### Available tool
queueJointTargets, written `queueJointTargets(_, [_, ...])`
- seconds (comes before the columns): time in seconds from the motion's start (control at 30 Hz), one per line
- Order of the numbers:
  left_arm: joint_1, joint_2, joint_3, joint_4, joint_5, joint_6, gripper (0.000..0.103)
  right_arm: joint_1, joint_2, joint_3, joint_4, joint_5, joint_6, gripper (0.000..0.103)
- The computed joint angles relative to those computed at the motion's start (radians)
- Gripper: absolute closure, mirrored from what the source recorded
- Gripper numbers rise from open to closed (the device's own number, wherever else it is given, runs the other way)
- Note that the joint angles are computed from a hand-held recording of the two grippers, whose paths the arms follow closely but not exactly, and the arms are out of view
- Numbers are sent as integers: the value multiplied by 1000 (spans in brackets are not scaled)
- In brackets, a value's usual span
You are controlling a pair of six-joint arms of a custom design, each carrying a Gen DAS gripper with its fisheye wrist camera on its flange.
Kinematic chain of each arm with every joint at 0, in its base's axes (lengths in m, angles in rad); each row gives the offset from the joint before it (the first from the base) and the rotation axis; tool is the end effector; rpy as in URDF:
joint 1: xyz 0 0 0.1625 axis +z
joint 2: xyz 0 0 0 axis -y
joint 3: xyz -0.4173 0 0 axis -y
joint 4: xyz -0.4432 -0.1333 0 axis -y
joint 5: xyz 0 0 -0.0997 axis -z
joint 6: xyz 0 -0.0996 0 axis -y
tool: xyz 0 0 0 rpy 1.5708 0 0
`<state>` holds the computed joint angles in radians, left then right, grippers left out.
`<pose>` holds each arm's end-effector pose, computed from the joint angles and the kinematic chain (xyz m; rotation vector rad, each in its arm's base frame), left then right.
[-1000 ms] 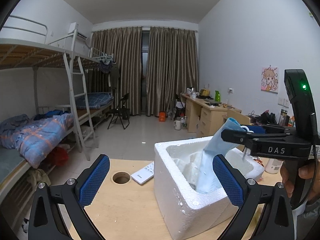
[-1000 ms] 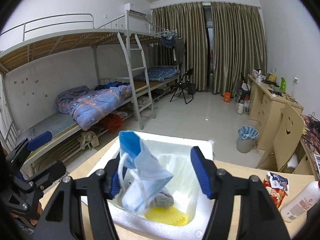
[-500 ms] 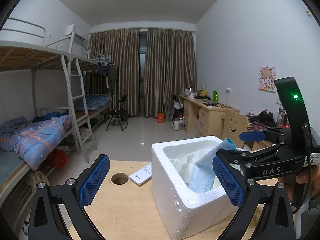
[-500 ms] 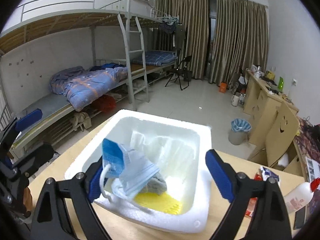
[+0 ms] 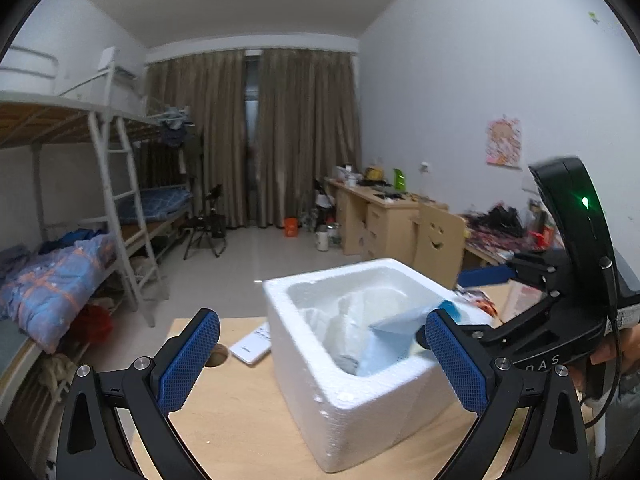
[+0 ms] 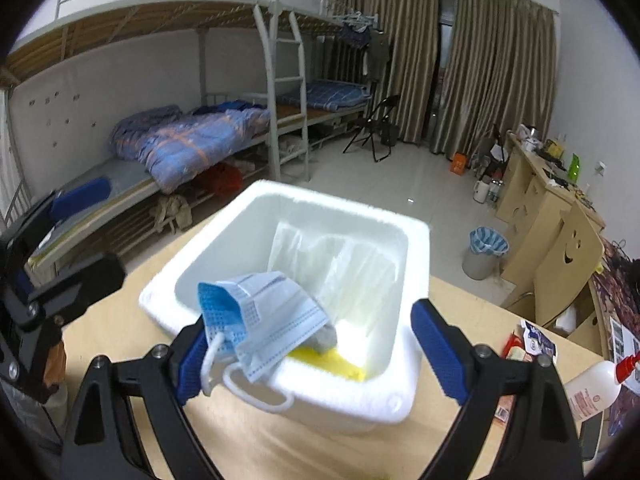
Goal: Organize soft objects
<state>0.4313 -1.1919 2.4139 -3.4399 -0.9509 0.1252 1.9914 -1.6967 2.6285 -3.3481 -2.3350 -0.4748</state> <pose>-0.3146 -0.3552 0.1291 1.3419 2.3148 -1.1936 0.1943 -0.2767 0.2477 0.5916 -2.1472 0.9617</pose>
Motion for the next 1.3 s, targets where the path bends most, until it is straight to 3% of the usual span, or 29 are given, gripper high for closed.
queueJointTargets(0.17, [-6,-33,0,100,-100,78,0,32,-14,13,12,-27,-8,9])
queueJointTargets(0.47, [10,-16,-64,263,-159,143,0,37,-10,23,-19,-74,-61,9])
queueJointTargets(0.53, [9,12,-88,270,-128,141,0,30,-19,28,-12,-76,-61,9])
queueJointTargets(0.6, [28,25,-122,312,-142,128,0,23,-22,33,-17,-73,-77,9])
queueJointTargets(0.7, [29,72,-147,283,-54,113,0,4,-92,49,48,-10,-58,9])
queueJointTargets(0.87, [59,66,-142,286,-104,88,0,9,-142,68,79,-3,-58,9])
queueJointTargets(1.3, [40,11,-87,302,-186,149,0,31,-200,91,108,-41,-22,9])
